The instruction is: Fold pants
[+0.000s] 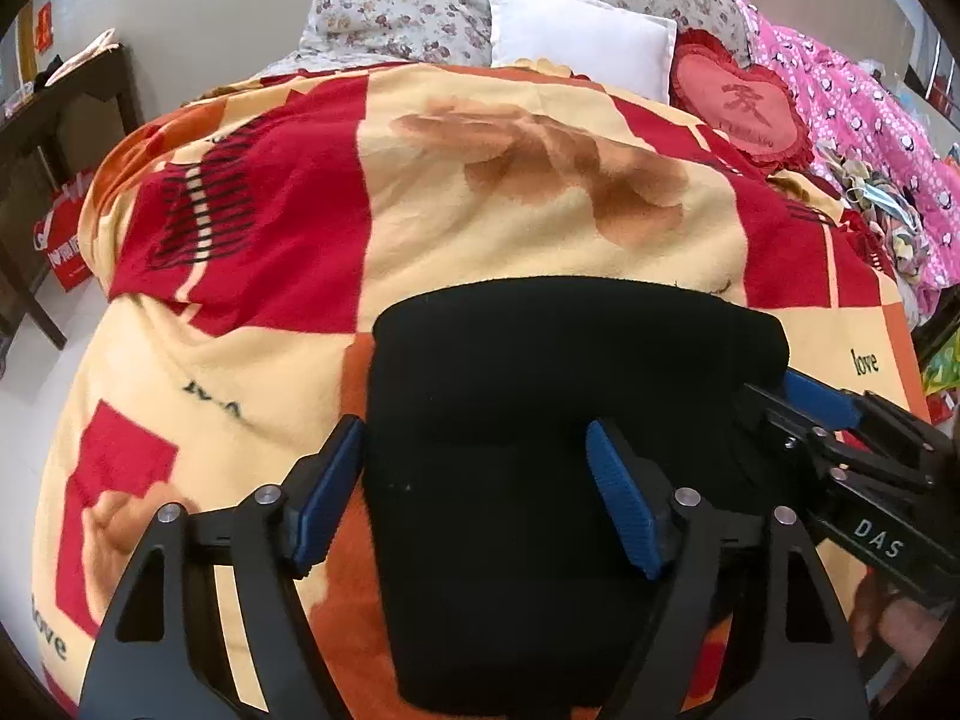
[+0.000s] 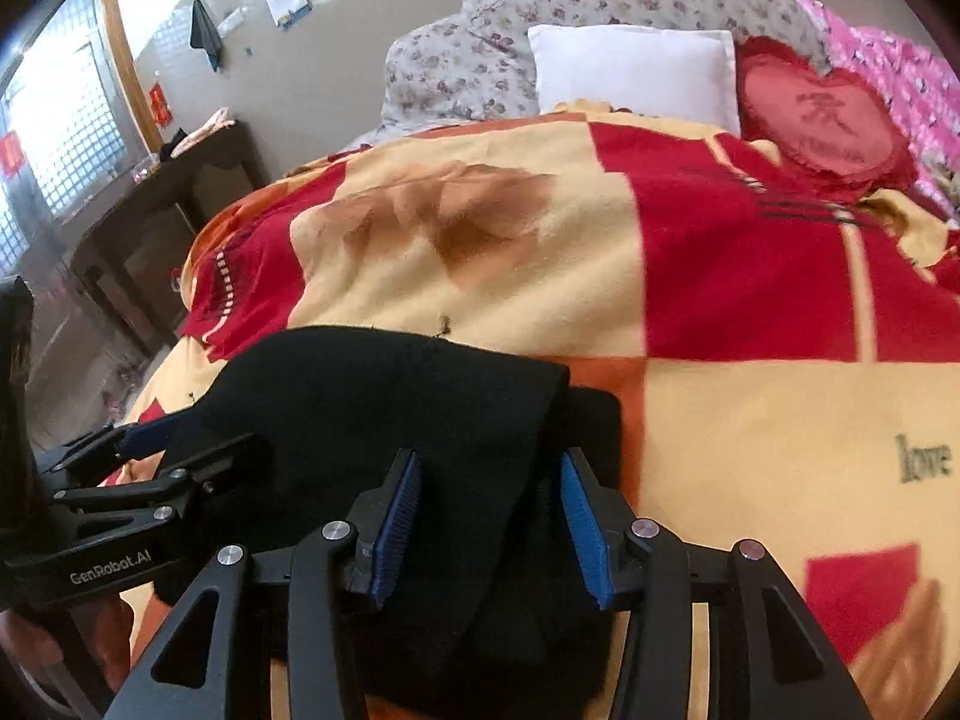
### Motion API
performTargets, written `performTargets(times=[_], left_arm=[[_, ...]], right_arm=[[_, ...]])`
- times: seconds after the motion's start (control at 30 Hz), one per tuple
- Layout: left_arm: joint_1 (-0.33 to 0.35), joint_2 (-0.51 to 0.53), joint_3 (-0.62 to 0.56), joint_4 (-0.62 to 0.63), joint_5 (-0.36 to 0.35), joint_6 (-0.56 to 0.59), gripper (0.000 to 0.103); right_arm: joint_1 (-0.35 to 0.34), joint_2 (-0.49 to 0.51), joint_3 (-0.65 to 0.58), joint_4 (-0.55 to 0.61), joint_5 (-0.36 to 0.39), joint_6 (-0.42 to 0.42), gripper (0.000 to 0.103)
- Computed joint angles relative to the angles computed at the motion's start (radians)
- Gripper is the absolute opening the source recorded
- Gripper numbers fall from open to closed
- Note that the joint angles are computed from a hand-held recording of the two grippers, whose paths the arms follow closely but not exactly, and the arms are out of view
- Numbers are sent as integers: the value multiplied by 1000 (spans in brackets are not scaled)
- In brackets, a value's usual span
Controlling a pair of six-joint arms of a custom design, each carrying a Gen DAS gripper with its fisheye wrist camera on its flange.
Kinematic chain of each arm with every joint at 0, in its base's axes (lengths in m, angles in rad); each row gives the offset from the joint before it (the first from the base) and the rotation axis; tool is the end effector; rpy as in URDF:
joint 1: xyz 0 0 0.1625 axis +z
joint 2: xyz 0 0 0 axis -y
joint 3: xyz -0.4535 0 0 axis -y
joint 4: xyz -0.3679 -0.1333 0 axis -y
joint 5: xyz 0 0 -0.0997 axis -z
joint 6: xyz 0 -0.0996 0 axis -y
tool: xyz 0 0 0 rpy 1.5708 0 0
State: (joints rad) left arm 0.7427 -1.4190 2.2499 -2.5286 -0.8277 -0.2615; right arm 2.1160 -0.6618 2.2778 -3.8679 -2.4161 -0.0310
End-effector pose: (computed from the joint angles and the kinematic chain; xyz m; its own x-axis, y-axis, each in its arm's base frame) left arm -0.1772 -0.4351 0.2789 -0.7309 0.2946 -0.6156 0.5608 0.7733 -0.2958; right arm 0.2889 -0.3630 0.0851 -0.7987 0.0381 0.6005 -0.4278 0.6657 -0.6113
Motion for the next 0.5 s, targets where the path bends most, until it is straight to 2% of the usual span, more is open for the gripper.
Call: performTargets(times=[0.1, 0.2, 0.27, 0.4, 0.5], left_arm=[[4, 18, 0, -22, 11, 9, 80], [2, 13, -3, -9, 7, 5, 80], [-3, 5, 6, -21, 12, 9, 80], [-30, -32, 32, 1, 34, -18, 80], [-54, -66, 57, 28, 59, -43, 80]], right_arm=[[-13, 19, -20, -35, 6, -43, 49], [-7, -4, -22, 25, 1, -3, 50], [20, -16, -16, 58, -27, 16, 50], [85, -4, 11, 49, -76, 25, 51], [97, 28, 26, 22, -98, 49, 52]])
